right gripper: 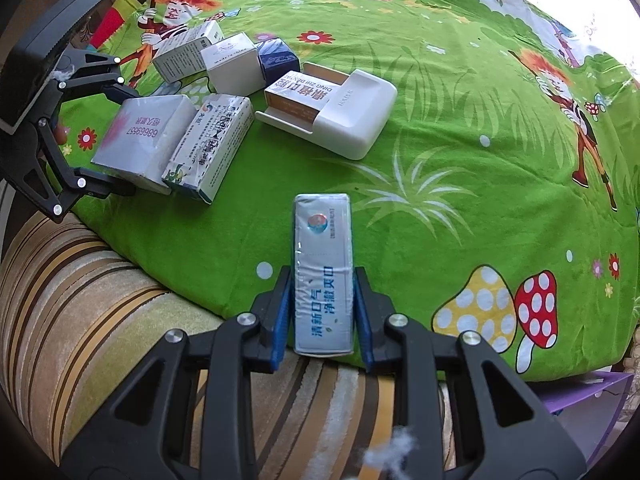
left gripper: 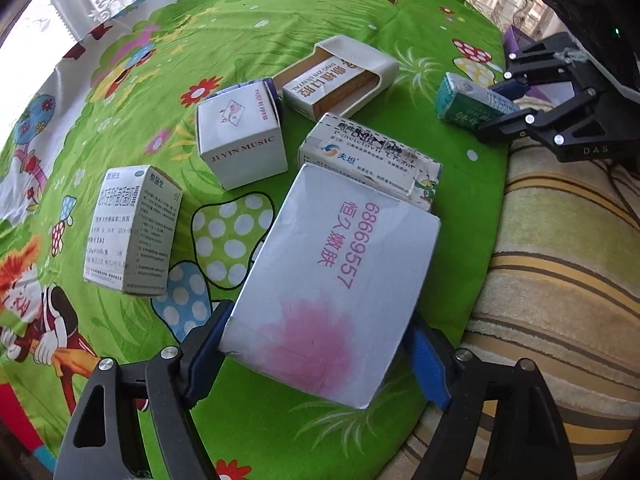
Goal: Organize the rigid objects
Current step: 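Carry both boxes over the purple-rimmed box and open the left tool to drop its box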
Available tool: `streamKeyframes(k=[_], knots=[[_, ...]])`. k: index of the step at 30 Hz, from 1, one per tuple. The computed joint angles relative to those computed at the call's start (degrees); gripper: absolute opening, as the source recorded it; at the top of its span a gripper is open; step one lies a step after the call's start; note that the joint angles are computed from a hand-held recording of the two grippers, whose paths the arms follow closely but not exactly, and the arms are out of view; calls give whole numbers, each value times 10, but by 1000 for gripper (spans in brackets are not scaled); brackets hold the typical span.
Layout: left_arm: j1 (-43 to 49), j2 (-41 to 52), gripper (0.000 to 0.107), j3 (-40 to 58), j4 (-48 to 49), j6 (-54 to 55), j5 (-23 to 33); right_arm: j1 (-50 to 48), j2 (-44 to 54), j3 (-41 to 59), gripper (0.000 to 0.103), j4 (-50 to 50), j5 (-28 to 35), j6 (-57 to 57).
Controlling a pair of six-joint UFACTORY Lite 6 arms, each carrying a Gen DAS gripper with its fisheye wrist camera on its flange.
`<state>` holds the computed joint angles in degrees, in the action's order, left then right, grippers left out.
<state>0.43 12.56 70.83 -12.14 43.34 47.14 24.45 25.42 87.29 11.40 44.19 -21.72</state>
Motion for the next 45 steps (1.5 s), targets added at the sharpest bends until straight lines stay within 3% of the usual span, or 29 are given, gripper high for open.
streamKeyframes(k=[7, 12, 21, 33, 45], knots=[[0, -126, 78, -109, 9, -129, -64, -7, -52, -44, 32, 8, -17, 7], [-47, -211, 77, -159, 66, -260, -68, -15, -90, -62, 32, 18, -15, 0], [-147, -293, 77, -164, 112, -454, -60, -50, -205, -139, 32, 71, -14, -36], [-361, -246, 77, -100, 221, -685, -61, -246, -339, -208, 32, 145, 58, -168], [-490, -112, 77, 39, 243, -768, -68, -516, -343, -224, 32, 195, 128, -330]])
